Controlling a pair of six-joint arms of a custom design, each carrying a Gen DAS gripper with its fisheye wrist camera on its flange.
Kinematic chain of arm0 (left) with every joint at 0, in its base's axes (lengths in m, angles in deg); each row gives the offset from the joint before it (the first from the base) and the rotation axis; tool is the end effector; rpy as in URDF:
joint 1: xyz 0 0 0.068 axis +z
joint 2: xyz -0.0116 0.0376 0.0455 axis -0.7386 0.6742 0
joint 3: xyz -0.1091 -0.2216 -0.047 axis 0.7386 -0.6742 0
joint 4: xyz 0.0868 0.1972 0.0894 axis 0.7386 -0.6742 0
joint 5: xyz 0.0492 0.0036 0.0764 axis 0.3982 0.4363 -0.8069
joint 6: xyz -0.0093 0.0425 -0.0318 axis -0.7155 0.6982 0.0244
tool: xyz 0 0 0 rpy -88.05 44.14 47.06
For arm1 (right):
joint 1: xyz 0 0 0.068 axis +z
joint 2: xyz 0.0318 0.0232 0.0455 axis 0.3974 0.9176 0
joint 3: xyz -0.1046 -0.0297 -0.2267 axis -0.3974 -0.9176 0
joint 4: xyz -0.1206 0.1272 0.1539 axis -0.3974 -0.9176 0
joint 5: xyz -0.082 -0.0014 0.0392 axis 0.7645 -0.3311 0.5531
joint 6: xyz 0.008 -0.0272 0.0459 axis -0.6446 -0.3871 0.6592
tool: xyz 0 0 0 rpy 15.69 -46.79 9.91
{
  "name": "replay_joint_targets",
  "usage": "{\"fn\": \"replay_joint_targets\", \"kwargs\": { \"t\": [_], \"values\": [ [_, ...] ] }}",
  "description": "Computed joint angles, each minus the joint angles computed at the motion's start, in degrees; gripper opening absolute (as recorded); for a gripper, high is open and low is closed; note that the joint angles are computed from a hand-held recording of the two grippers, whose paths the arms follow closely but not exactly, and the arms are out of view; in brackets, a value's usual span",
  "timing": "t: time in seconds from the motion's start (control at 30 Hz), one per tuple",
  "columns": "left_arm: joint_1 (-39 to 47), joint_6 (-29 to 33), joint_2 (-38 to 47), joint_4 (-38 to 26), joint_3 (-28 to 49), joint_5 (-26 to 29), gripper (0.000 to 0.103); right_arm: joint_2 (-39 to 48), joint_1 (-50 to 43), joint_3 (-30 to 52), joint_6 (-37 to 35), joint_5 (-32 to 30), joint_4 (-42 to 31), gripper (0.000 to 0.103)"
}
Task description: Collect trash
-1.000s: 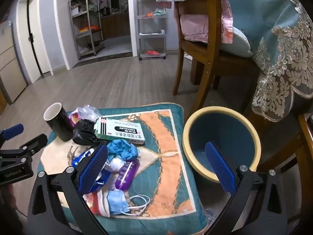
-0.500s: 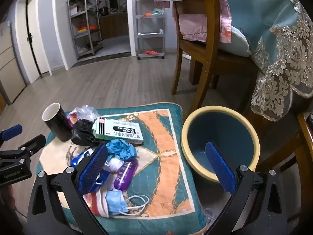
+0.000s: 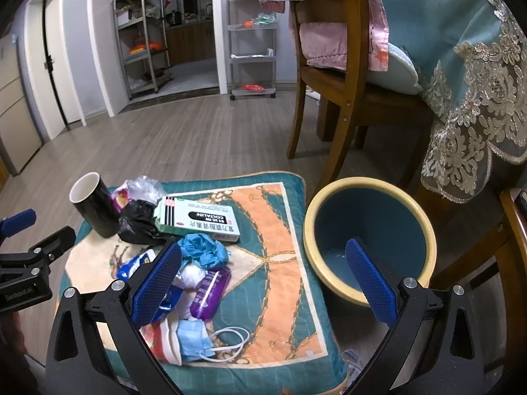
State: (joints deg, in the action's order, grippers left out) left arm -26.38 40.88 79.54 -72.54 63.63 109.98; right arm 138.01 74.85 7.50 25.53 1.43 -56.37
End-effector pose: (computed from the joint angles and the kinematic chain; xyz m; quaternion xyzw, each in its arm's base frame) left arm 0.2071 0.0660 0.2837 0.1433 0.9193 -0.0242 0.3658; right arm 0.1412 0.1410 0.2702 0.0972 0.9149 -0.0245 0.3910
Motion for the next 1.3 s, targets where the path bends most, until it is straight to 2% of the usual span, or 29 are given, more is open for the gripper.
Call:
{"fn": "replay_joint_targets", "kwargs": {
  "t": [1.3],
  "values": [
    [-0.2, -0.1, -0.1, 0.0, 0.0, -0.1, 0.097, 0.5, -0.2, 0.2, 1.0, 0.0, -0.7, 0.099]
  ]
}}
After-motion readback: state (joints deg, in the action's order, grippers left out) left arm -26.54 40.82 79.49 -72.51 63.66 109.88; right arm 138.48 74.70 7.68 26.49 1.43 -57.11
